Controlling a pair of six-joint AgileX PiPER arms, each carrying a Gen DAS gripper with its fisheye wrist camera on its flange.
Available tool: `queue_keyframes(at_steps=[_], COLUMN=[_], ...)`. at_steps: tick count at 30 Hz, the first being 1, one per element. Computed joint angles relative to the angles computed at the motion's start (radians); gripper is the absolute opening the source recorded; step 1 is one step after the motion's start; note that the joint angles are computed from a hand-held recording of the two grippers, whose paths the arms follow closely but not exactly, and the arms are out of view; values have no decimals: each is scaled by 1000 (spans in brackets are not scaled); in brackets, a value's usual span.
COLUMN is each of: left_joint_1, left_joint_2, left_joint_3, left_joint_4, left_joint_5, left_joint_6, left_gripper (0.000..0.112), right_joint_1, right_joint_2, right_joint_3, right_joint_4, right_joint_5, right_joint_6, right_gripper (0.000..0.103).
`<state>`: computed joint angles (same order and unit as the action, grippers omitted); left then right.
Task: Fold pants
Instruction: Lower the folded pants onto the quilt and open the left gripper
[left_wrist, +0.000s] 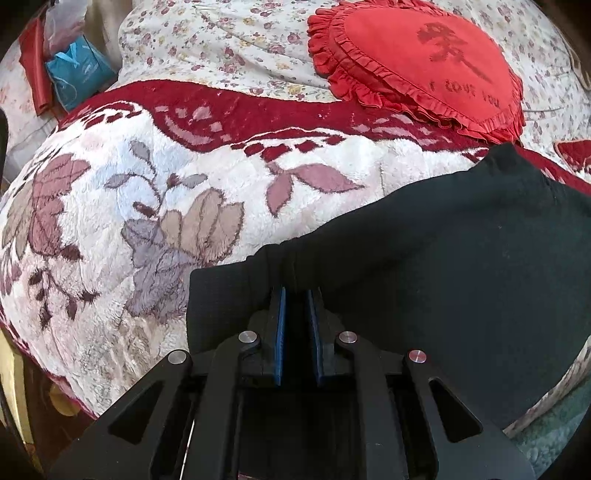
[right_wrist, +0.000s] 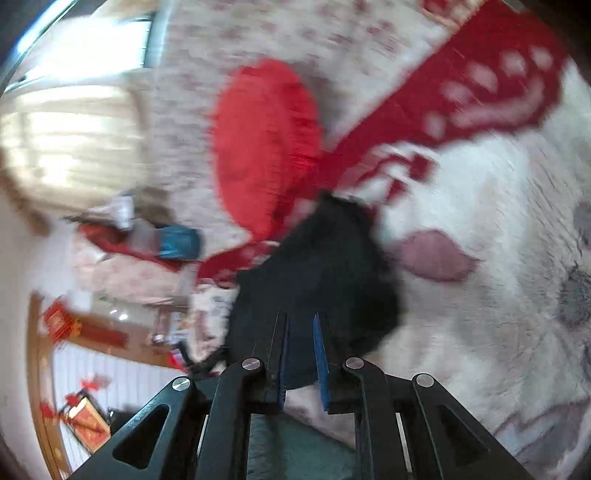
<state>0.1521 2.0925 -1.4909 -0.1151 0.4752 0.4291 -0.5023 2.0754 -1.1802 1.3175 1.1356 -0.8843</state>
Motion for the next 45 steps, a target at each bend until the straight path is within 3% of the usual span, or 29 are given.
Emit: queue_keyframes(at_steps=[2,4,6,7,10,13,14,16,17,19,21,23,26,29,33,37,41,45], left_joint_1=[-4,-12,-41,-50,-46,-21,-10,15,22,28,10,-20,-25,10,20,27,49,73], left_joint_2=[-4,-9,-24,-31,-71,-130,-144,-165,-169,-170,-150,-103,-38,-30,-24,-40,-57,-55], left_joint_3=[8,17,25,12,-38,-122,-142,-143,-128,-74,-26,-15,-81,-88,-85,-68,-35,-35], left_joint_4=[14,47,156,181,67,-173,-256,-452,-528,-690,-731,-613,-466,-500,-502,-509,-500,-484], left_joint_5=[-10,-22,-26,-4,75,210,252,304,305,300,270,248,305,324,319,289,209,202], left_joint_6=[7,5,-25,-31,46,113,122,165,191,256,255,119,-69,-75,-96,-112,-156,-211], left_gripper=[13,13,13,13,13,16,22,58,63,63,63,63,63,63,63,63,63,63], right_joint_1=[12,8,28,29,4,-25,-1,22,23,5,-20,-43,-62,-57,-46,32,169,428], right_joint_2=[16,-31,-126,-133,-109,-25,4,62,76,93,103,124,147,145,100,-42,-192,-288], right_joint_3=[2,51,124,134,144,52,9,-41,-51,-40,10,56,87,67,72,28,-35,-109], right_joint_4=[-51,-4,-15,-3,-3,-40,-53,-48,-23,15,116,209,265,187,134,-43,-198,-330], right_joint_5=[-91,-102,-197,-201,-129,-60,-68,-47,-42,-17,5,39,56,32,-7,-135,-206,-334], right_joint_6=[160,170,162,157,146,138,165,203,214,172,71,-4,-40,-37,-70,20,138,171], right_gripper=[7,19,47,49,50,50,50,49,49,49,49,45,28,14,12,11,10,10])
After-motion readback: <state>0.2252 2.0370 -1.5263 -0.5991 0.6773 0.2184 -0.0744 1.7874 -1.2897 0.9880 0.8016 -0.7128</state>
